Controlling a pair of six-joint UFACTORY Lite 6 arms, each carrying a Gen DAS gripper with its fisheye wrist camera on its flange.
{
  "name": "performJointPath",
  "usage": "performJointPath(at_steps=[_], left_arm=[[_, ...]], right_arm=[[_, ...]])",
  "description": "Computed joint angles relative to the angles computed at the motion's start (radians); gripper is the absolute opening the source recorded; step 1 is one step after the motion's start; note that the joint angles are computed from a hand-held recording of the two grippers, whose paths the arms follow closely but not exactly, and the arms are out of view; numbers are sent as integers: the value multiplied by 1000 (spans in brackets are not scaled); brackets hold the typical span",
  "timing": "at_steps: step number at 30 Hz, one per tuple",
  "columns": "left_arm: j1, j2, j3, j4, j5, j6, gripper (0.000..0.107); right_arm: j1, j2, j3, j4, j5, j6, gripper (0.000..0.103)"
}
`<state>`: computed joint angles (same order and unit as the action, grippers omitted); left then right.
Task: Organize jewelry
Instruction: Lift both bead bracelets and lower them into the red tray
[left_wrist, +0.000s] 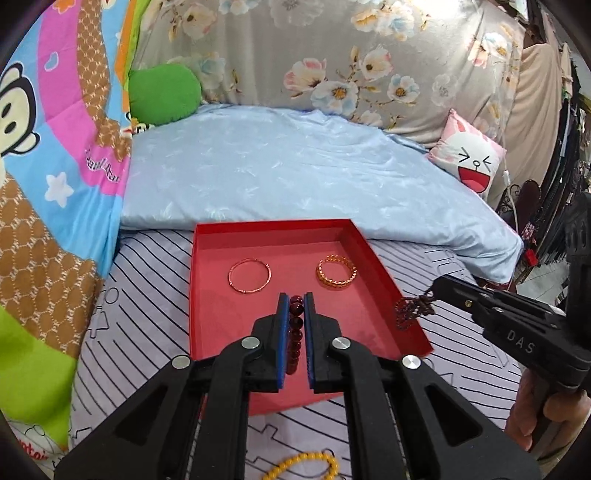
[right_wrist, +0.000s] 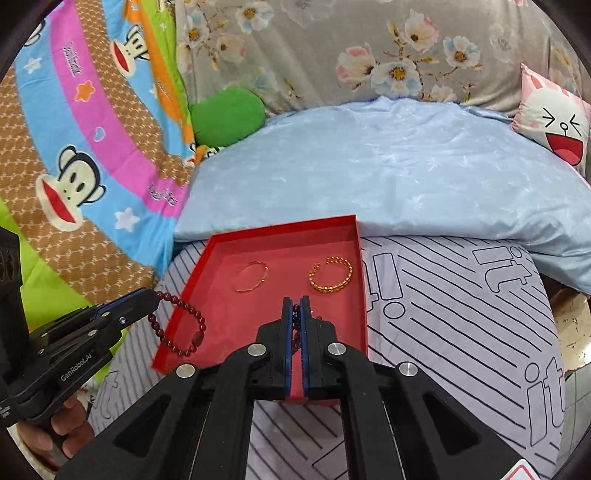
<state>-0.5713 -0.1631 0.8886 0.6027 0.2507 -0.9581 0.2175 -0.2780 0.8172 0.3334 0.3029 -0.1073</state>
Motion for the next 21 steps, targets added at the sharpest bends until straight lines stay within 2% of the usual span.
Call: performJointPath(at_steps=[2,6,10,15,19,21], left_arm=[[23,57,13,-26,-33,33,8],[61,154,34,-112,-90,127,8],[103,257,83,-277,-126,296,8],[139,333,130,-274,-142,304,8],[165,371,162,-322,-147,356,8],[175,384,177,-357,-149,391,8]], right_arm=[[-1,54,19,-68,-6,60,4],[-5,167,73,-90,-3,79,4],[5,298,152,-92,-19,74,4],[18,436,254,-118,-46,102,4],[14,509,321,-74,-63,60,4],[10,530,354,1,-76,-8,4]])
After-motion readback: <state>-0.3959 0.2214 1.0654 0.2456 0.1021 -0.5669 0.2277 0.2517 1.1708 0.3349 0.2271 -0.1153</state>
